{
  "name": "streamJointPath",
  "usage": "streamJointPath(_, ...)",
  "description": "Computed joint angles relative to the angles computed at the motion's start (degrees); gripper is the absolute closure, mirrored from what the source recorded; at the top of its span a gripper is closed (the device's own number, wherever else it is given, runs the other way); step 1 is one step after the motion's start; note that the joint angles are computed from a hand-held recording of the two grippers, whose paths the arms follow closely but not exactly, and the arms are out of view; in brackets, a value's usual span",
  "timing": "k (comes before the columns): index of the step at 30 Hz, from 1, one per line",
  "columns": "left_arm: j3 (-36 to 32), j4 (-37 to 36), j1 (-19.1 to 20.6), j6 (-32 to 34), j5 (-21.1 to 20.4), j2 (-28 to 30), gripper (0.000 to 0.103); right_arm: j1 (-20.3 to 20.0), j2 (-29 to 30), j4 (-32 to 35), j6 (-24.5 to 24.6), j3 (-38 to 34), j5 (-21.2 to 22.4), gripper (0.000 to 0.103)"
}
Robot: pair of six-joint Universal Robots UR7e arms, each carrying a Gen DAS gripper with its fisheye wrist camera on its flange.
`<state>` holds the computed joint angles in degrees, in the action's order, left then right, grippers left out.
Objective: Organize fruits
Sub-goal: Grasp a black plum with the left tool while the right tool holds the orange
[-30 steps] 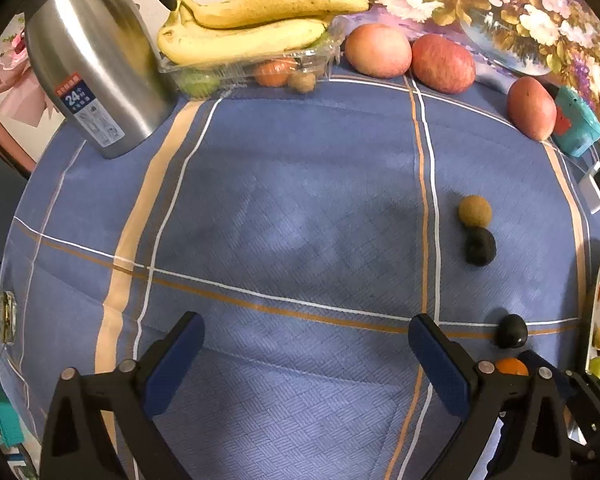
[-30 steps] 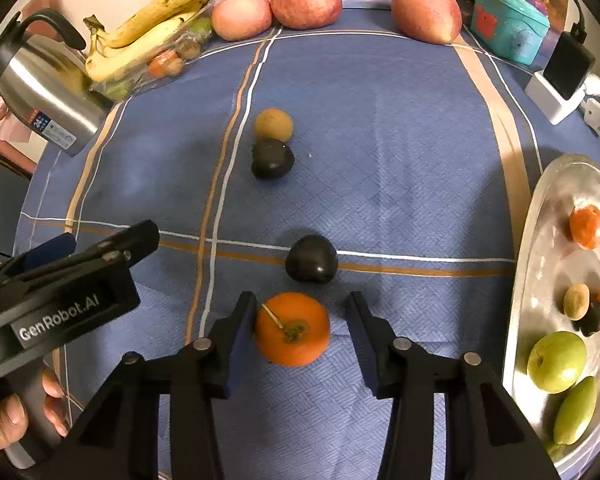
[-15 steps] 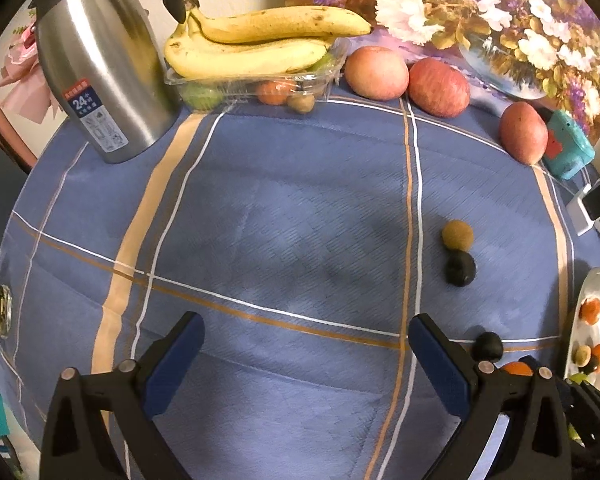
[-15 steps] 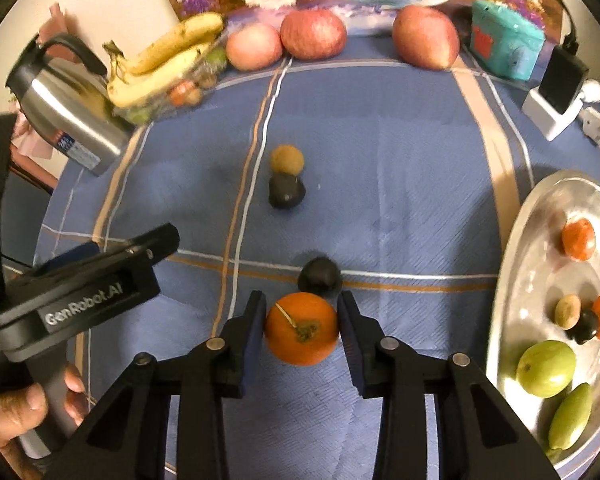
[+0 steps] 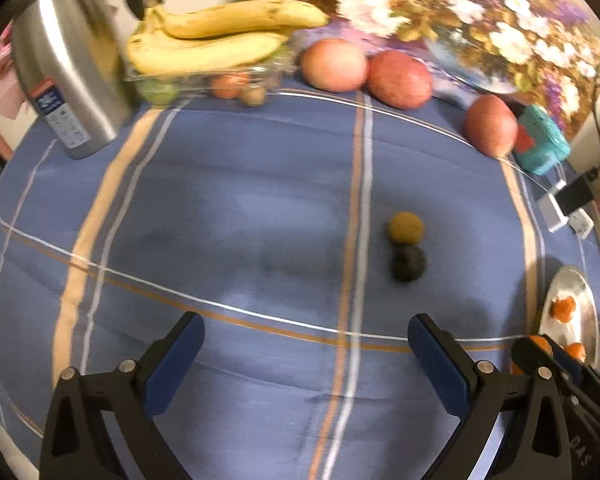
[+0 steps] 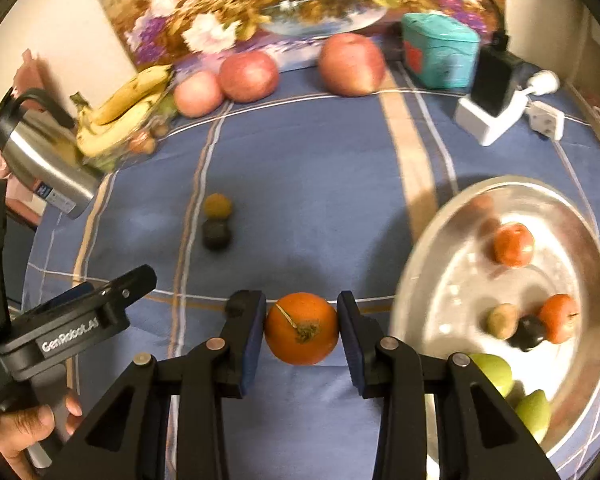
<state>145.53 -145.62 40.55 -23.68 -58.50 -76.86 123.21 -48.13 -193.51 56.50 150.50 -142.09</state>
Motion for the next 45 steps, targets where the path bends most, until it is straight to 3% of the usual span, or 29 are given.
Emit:
streamJointPath(3,0.3,-1.3,-1.1,0.3,-1.8,1.4,0.002,-0.2,-1.1,-0.6,1.2,1.7,-0.7,0.065)
streamJointPath(15,0.5,-6.1,-3.7,1.7,-9.5,7.5,0.023,-0.4,-3.6,-3.4,2.1,5.4,-2.1,0.065)
streamJointPath(26,0.7,-8.2,-5.7,0.6,-10.5,11.8,0.053,0.0,-3.8,-5.1,2.0,6.4,-1.7,0.065)
streamJointPath(37,0.9,-8.3,-6.0,0.9,-10.4,11.7,0.074,-0.3,-3.6,-6.4,1.2,6.6,-1.2,0.065)
streamJointPath(45,1.0,-8.1,-6.1,1.5,-10.3,9.6,0.076,-0.3,-3.5,-7.2,1.0,6.8,-1.1,0.065)
